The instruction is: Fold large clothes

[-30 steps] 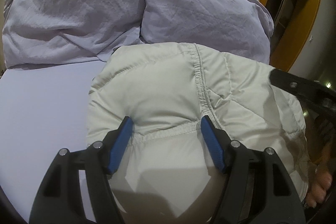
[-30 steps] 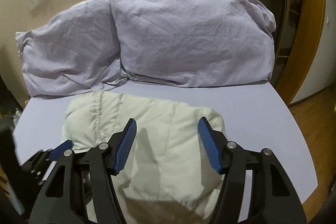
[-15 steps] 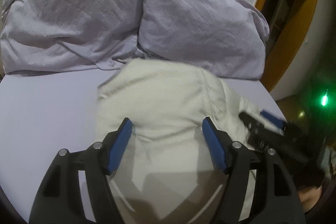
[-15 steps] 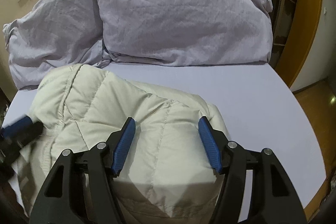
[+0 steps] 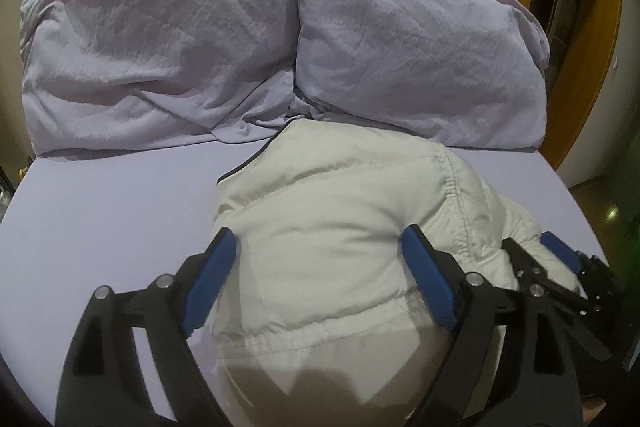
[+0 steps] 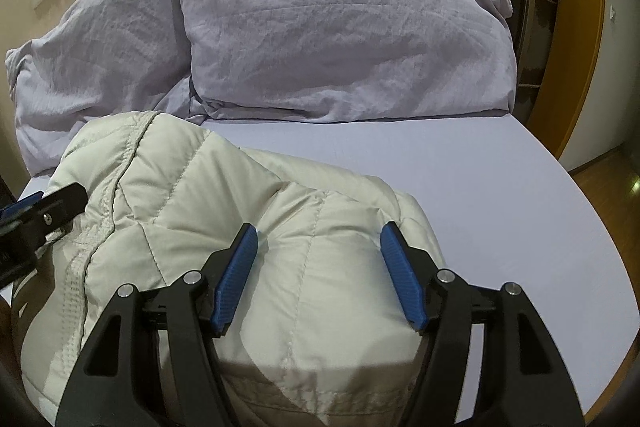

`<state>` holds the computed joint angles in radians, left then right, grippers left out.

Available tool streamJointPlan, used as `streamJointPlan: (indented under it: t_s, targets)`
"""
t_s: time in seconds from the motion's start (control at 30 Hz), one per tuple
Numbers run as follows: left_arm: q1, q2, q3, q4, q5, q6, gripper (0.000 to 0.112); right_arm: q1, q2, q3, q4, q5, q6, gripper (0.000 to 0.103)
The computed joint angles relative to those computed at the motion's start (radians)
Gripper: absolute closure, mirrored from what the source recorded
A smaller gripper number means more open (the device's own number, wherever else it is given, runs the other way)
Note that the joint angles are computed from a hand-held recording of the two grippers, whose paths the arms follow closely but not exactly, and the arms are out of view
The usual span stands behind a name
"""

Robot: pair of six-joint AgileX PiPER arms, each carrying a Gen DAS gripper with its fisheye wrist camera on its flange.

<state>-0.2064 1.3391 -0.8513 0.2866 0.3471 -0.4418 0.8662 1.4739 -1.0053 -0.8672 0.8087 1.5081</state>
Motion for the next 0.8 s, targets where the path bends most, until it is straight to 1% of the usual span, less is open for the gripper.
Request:
streamJointPlan:
  t_s: [0.17,0.27,0.37,0.53,0.8]
  targets:
    - [0.018,0.017,0.026,-0.002,-0.046,-0.008,0.022,-0.003,0.009,0.006,-0.019,-0.01,0.019,0.035]
    - [0.006,0.02,0.044,0.099,-0.066,-0.106,0.022,-0.005,0.016,0.012,-0.036,-0.018,0.038,0.034]
    - [0.004,0.025,0.05,0.129,-0.077,-0.137,0.021,-0.005,0.015,0.018,-0.042,-0.022,0.044,0.034]
    - [0.018,0.03,0.059,0.101,-0.095,-0.106,0.019,0.003,0.027,0.02,-0.067,-0.017,0.075,0.034]
    - [0.018,0.033,0.062,0.116,-0.099,-0.121,0.018,0.0,0.026,0.023,-0.072,-0.023,0.076,0.033]
